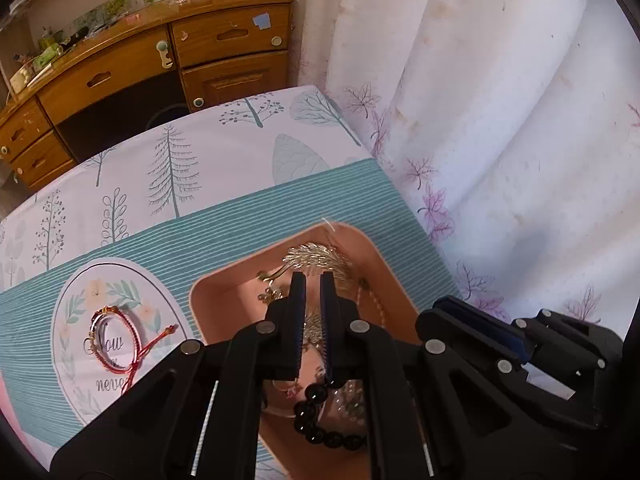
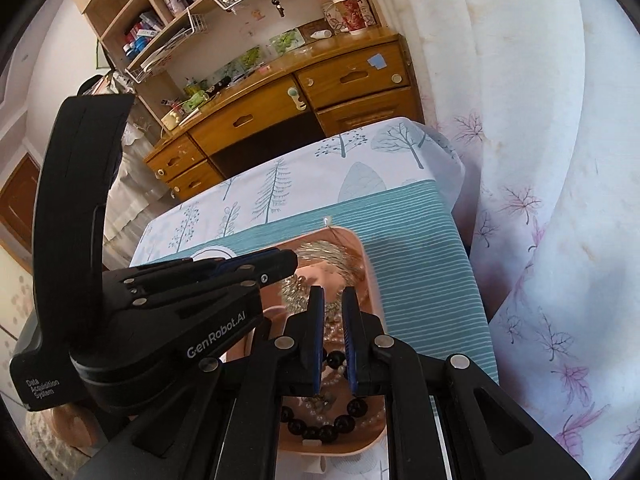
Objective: Organize jewelry
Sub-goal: 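Lower the gold hair piece into the pink box with left tool while right tool drops the necklace in, then grasp the gold coin pendant with left tool while right tool grasps the pink-stone ring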
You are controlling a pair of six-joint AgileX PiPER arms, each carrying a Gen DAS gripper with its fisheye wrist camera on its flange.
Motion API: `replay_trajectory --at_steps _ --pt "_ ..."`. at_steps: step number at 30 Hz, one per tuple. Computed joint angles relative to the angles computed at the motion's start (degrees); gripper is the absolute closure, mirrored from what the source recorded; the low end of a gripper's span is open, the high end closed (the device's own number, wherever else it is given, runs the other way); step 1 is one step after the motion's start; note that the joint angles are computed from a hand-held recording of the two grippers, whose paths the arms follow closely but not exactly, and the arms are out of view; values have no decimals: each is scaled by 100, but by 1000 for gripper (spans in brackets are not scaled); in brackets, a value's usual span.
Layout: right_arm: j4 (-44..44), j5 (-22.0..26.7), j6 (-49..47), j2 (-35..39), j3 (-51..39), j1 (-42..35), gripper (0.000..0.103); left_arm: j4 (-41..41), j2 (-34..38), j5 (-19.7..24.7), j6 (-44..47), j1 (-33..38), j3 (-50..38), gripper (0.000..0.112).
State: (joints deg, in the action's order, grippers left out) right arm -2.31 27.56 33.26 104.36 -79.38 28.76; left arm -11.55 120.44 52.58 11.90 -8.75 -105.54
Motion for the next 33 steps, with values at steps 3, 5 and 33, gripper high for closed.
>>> replay_trajectory --at_steps 3,5,33 --pt "-166 85 94 -37 -11 130 94 33 -148 26 108 50 182 107" --pt "-286 122 184 -70 -3 218 94 97 -299 13 188 105 376 107" --pt "77 1459 -344 989 -2076 1857 77 -400 -2775 -747 2872 2545 3919 72"
